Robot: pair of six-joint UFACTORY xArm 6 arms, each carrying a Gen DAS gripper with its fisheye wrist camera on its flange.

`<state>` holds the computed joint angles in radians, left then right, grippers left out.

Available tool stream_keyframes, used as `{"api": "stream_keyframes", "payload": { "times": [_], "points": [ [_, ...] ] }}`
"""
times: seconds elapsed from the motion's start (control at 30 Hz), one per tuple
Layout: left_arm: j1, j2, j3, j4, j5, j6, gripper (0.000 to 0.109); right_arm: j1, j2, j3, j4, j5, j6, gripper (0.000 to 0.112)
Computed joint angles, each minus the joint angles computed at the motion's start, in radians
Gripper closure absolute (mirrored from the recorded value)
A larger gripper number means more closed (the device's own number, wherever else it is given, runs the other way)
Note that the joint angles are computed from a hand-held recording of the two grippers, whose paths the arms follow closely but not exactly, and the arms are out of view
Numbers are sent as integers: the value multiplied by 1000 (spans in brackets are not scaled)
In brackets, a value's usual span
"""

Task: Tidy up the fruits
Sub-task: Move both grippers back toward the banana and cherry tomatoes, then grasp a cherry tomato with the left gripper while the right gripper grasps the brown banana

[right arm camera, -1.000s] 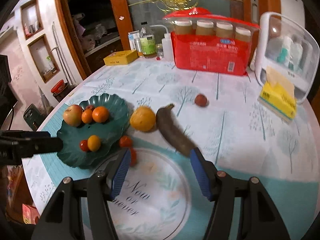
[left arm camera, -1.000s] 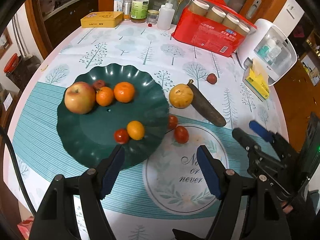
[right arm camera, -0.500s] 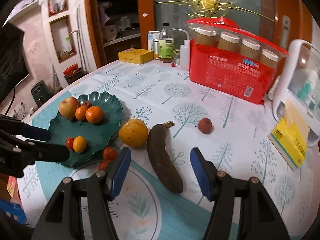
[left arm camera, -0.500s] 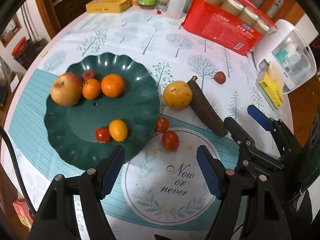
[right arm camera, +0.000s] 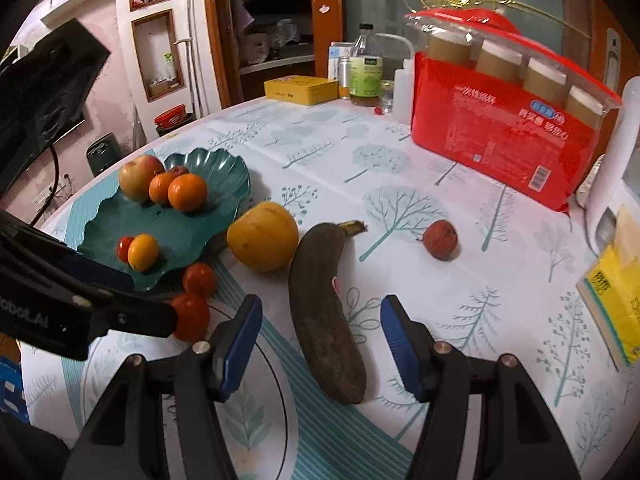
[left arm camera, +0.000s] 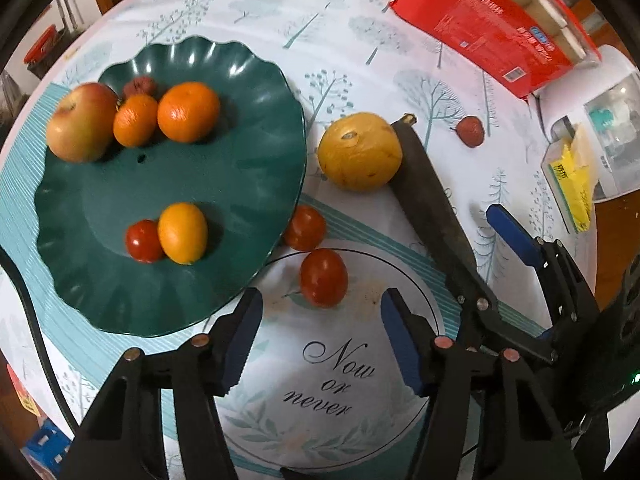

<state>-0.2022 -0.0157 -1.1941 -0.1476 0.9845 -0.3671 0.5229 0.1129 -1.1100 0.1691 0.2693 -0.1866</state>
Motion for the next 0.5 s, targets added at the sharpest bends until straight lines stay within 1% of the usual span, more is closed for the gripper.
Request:
{"api": "stream_keyframes", "payload": {
  "times": [0.1,0.13,0.17,0.27,0.37,0.5],
  "points": [
    [-8,19,-3,5,-15,-12,50,2,15,4,9,-18,-29,51],
    [-12,25,-5,9,-15,-18,52,4,19,4,19,-25,-41,51],
    [-15,32,-10,14,-14,-23,55,5,23,4,37,-31,-62,51],
    [-21,49,-19,26,-16,-32,59,7,39,-4,63,-37,-99,52],
    [-24,64,-27,43,-22,-45,61,8,61,-27,114,-21,-147,57],
    [-28,92,-47,53,-27,-51,66,11,80,-42,109,-15,-153,66]
  ]
}}
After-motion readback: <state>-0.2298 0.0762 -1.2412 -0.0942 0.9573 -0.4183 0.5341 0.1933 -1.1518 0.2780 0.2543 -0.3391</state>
